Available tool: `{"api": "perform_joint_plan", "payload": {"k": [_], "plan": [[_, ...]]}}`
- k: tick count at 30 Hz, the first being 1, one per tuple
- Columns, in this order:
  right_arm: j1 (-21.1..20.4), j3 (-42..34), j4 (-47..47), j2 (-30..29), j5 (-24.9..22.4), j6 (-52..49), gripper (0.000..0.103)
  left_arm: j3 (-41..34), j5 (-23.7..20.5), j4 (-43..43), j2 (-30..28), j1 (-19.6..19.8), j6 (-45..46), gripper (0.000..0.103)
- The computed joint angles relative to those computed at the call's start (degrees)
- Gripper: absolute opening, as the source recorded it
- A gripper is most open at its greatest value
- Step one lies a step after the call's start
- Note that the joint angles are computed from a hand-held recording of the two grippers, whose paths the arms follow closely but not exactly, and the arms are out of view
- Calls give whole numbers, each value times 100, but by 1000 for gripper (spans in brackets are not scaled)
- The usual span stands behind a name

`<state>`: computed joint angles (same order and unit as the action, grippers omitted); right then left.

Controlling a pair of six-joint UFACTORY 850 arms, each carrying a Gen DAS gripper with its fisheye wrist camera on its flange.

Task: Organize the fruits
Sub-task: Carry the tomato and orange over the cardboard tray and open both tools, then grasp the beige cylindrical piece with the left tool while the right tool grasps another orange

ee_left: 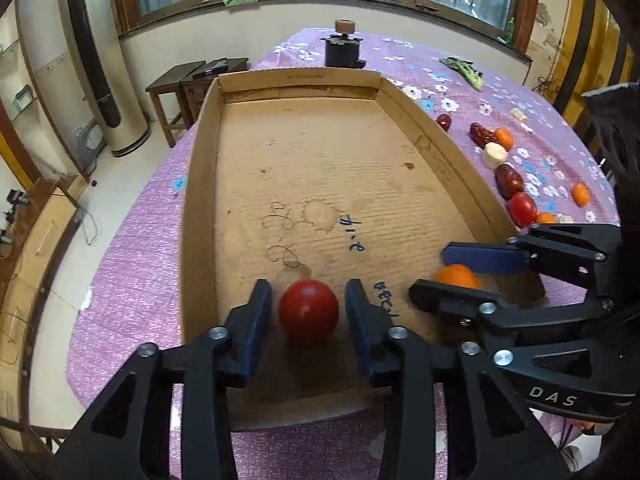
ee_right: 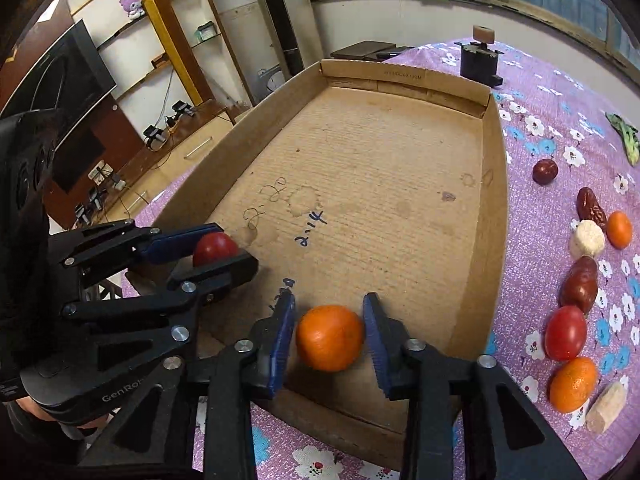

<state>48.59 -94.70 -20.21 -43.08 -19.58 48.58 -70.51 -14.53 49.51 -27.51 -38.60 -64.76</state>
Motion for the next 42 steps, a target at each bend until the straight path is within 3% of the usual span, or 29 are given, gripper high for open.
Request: {"api": "perform_joint_plan", "payload": {"k": [4,6,11,17,20,24,30,38,42], "plan": [[-31,229,-269,155,123,376,53,75,118,-265,96,58,111,64],[-54,409,-341,293,294,480,57,120,81,9,163,34,-224,71],[16,997,-1769,776,566,1978,63,201,81,551,327,-78,-775,71],[32,1908,-4112,1495,580,4782,66,110,240,398,375,-225,-563,71],[-6,2424,-4993,1863,449,5968,66,-12,360,-134,327,-330,-2,71],[-64,3072,-5378,2304,178,6823,67,-185,508,-637,231,-522,580,71],[-234,3962,-5856,2911,-69,7936,67,-580,577,-2389,-54,-826,2492,71],[-294,4668,-5722,3502,-593,8341,67,-1074,589,-5381,-431,-1076,5476,71],[-306,4932,-5708,3726,-736,8535,67,-1342,499,-5691,-604,-1224,5907,71]]}}
